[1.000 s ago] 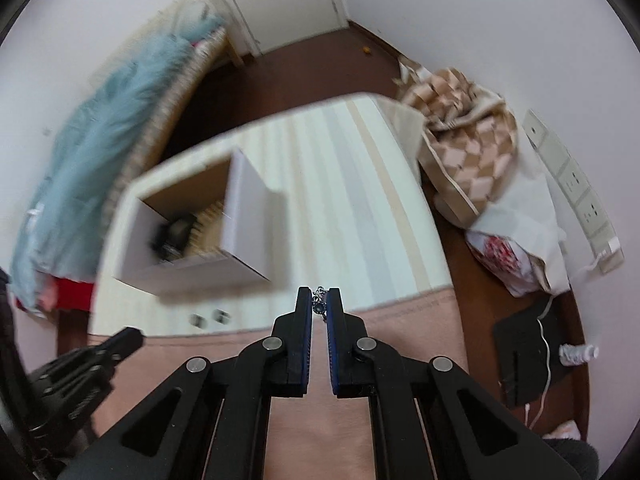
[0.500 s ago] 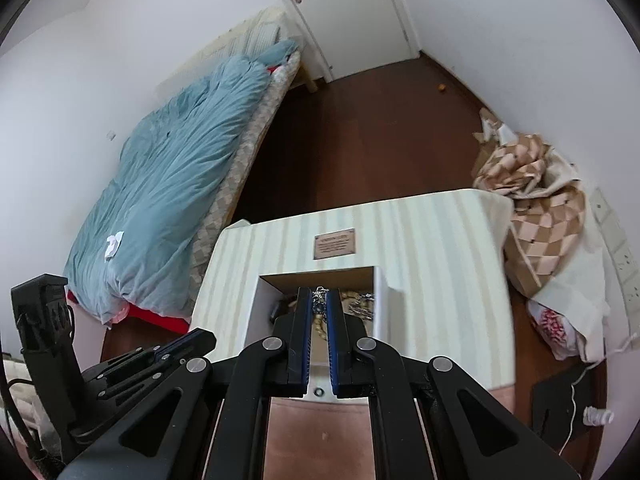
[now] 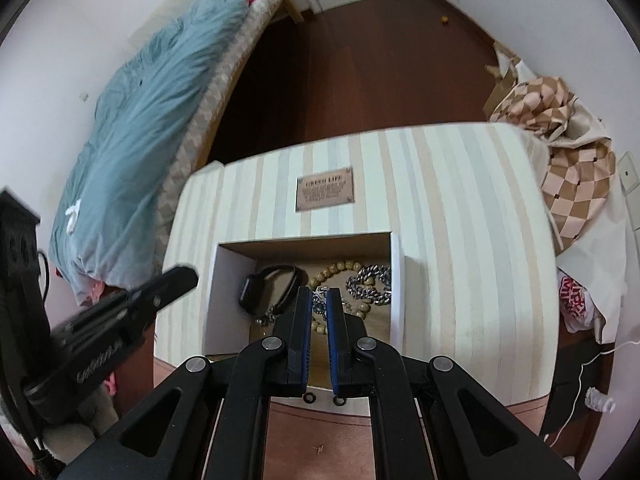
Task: Organize jewelry
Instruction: 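Carry the necklace with the right tool and lower it into the box, then open the right tool and withdraw both tools from the box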
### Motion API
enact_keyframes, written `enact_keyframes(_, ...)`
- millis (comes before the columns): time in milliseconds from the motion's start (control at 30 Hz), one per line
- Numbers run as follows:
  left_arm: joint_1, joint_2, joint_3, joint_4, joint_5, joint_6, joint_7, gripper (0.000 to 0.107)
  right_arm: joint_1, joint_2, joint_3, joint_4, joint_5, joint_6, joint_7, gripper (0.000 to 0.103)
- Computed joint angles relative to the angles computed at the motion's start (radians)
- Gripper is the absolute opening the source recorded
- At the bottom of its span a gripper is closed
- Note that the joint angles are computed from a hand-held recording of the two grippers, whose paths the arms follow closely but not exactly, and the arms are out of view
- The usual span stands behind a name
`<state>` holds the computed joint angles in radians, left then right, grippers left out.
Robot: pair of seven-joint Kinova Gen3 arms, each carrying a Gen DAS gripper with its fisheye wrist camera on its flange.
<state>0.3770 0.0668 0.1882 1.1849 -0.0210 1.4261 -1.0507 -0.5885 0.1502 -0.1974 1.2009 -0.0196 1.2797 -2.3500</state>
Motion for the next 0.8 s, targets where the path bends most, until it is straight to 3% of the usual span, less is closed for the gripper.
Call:
enact_keyframes(167,0.048,0.074,-0.009,-0.069,-0.120,0.087,0.038,0.012,-0.013,0.035,0.004,-0.051,0.018,0.059,0.007,0.009)
enact_keyframes(233,0.053,0.075,-0.014,-0.071,-0.141,0.093,0.047,0.034,-0.020,0.035,0.006,-0.059,0.026,0.071,0.001,0.021)
enact_keyframes(267,0.054,0.068,-0.018,-0.064,-0.148,0.088,0.055,0.064,-0.029,0.034,0.006,-0.063,0.039,0.078,-0.005,0.026)
enact_keyframes(300,0.052,0.060,-0.021,-0.057,-0.149,0.080,0.055,0.084,-0.034,0.034,0.006,-0.068,0.047,0.083,-0.006,0.035)
enact_keyframes(333,0.049,0.046,-0.023,-0.043,-0.149,0.065,0.056,0.084,-0.044,0.033,0.006,-0.072,0.063,0.091,-0.012,0.041)
enact_keyframes(567,0.043,0.019,-0.009,-0.017,-0.173,0.079,0.061,0.086,-0.109,0.043,-0.001,-0.107,0.156,0.164,-0.053,0.046)
enact_keyframes(633,0.050,0.014,-0.002,-0.010,-0.185,0.089,0.069,0.096,-0.146,0.053,-0.001,-0.127,0.213,0.208,-0.070,0.071)
enact_keyframes(700,0.061,0.003,0.007,0.003,-0.205,0.088,0.082,0.102,-0.193,0.054,-0.001,-0.128,0.288,0.239,-0.099,0.089)
enact_keyframes(800,0.090,-0.019,0.030,0.028,-0.272,0.093,0.116,0.102,-0.245,0.058,-0.001,-0.130,0.373,0.294,-0.137,0.093)
